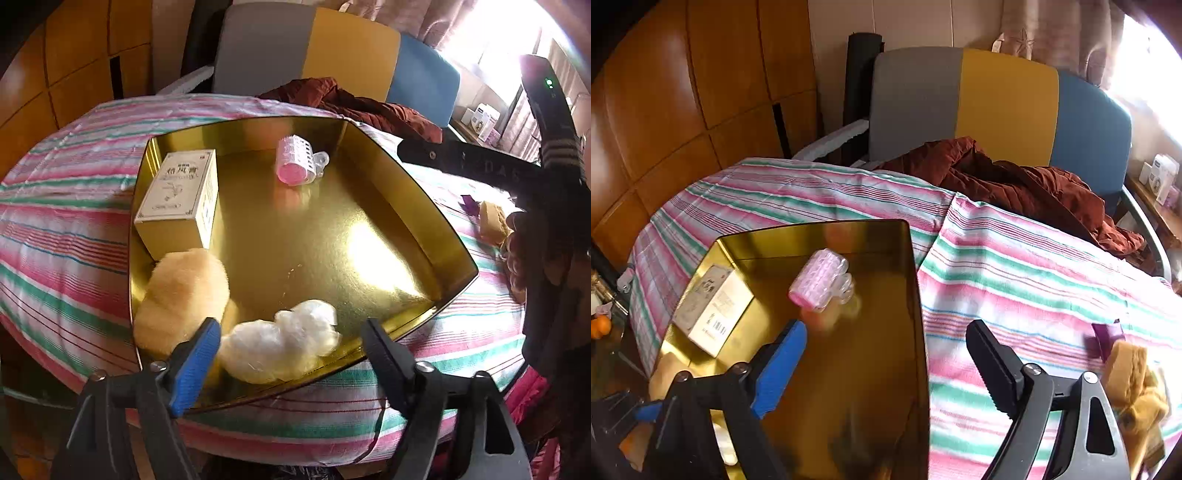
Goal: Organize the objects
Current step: 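Release the bundle and the pink roller into the gold tray, then move both tools back over the remaining items on the cloth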
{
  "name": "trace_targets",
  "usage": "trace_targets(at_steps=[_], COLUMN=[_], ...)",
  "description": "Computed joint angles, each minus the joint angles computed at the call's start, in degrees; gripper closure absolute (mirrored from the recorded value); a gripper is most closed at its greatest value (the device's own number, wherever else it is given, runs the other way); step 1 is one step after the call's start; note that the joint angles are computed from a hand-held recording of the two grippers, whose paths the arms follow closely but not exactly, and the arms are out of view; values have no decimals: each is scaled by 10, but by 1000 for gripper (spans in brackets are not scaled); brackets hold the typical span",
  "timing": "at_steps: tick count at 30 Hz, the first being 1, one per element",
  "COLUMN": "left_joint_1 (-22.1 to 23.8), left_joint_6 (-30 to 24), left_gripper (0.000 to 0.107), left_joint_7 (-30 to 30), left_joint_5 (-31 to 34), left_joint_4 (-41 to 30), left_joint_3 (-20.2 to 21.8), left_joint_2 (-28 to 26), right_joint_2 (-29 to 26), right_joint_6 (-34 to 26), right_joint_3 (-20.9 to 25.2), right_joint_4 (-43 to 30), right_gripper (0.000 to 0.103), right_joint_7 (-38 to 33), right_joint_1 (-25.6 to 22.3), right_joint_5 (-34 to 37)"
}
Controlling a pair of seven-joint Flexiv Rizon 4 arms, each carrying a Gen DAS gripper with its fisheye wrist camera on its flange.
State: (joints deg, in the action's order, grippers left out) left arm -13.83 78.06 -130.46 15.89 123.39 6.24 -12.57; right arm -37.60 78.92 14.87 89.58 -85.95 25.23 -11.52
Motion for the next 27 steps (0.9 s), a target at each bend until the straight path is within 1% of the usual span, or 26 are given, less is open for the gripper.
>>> trace_targets(at_steps=[1, 3, 5, 7, 10, 13, 16, 18, 20, 22, 27], left_joint_1=[-7, -7, -13, -9, -10, -9, 1, 10, 15, 22, 30], left_joint_6=[-3, 2, 4, 7, 1, -28, -54, -67, -95, -111, -117], left_gripper=[25, 25, 24, 24, 24, 24, 24, 24, 24, 24, 24], left_joint_7=[-12, -17, -38, -44, -86, -157, -202, -221, -244, -258, -282], left_joint_5=[13, 21, 44, 53, 94, 157, 201, 219, 239, 250, 273], left_joint_4=[-4, -3, -5, -3, -4, -15, -23, -29, -38, -43, -47], left_joint_3=[7, 8, 16, 16, 24, 30, 19, 8, -7, -20, -37], left_joint_2=[2, 7, 16, 23, 40, 59, 73, 77, 83, 85, 86], right_joint_2=[6, 15, 24, 34, 46, 56, 69, 76, 83, 92, 113], right_joint_6=[8, 21, 30, 42, 57, 67, 81, 89, 98, 112, 146], right_joint_3=[1, 1, 4, 3, 8, 10, -5, -15, -27, -49, -109], right_joint_4=[10, 27, 42, 59, 81, 99, 120, 132, 145, 160, 201], right_gripper=[12, 12, 11, 11, 8, 8, 8, 6, 4, 1, 0], right_joint_7=[-1, 0, 0, 2, 4, 5, 13, 18, 26, 38, 66], right_joint_1=[-1, -1, -4, -4, -11, -17, -13, -12, -10, 1, 35], right_joint_5=[1, 2, 3, 3, 4, 4, -6, -13, -20, -30, -64])
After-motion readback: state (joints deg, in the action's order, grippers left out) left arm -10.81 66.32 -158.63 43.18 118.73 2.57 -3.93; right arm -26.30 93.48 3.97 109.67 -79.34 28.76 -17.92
